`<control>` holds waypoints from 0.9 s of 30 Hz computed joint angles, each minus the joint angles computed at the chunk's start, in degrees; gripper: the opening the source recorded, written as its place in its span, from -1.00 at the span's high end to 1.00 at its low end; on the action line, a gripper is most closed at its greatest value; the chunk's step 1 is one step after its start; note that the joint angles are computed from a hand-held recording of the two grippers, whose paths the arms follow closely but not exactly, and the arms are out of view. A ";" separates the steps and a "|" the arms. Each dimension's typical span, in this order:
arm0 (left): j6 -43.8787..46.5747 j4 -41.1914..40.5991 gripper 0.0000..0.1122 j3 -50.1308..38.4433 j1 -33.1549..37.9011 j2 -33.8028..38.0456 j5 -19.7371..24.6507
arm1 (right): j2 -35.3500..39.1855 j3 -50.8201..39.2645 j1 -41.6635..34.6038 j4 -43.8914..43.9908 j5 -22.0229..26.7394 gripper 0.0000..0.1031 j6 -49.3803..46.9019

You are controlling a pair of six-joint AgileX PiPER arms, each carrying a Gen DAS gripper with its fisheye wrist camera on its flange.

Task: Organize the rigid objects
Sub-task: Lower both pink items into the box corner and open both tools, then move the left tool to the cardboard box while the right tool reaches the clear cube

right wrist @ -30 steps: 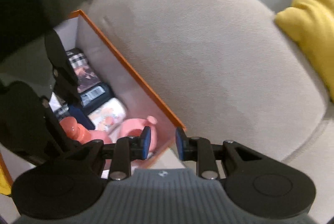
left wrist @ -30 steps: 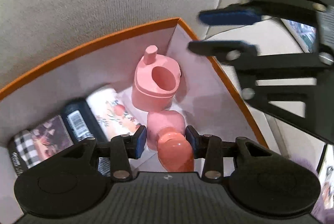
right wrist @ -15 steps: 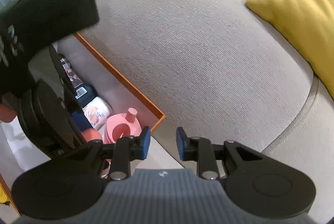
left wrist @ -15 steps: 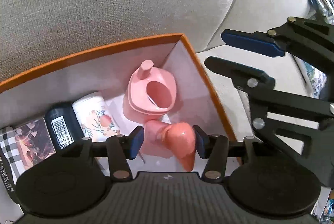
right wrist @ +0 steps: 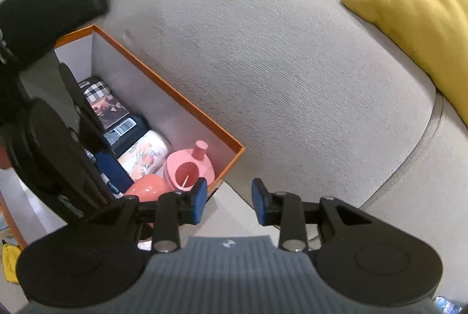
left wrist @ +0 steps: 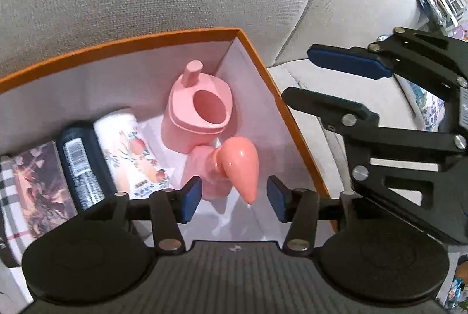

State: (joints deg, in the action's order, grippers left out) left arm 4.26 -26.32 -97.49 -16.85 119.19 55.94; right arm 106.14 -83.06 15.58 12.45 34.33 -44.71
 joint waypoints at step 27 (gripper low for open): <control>-32.84 26.16 -0.08 42.50 -5.03 -51.54 -12.26 | -33.13 26.85 7.42 13.18 -2.37 0.14 12.49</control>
State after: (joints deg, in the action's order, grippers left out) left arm -28.58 -0.16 -55.00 -21.88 67.65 43.68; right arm 73.01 -56.20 22.99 25.63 31.96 -32.21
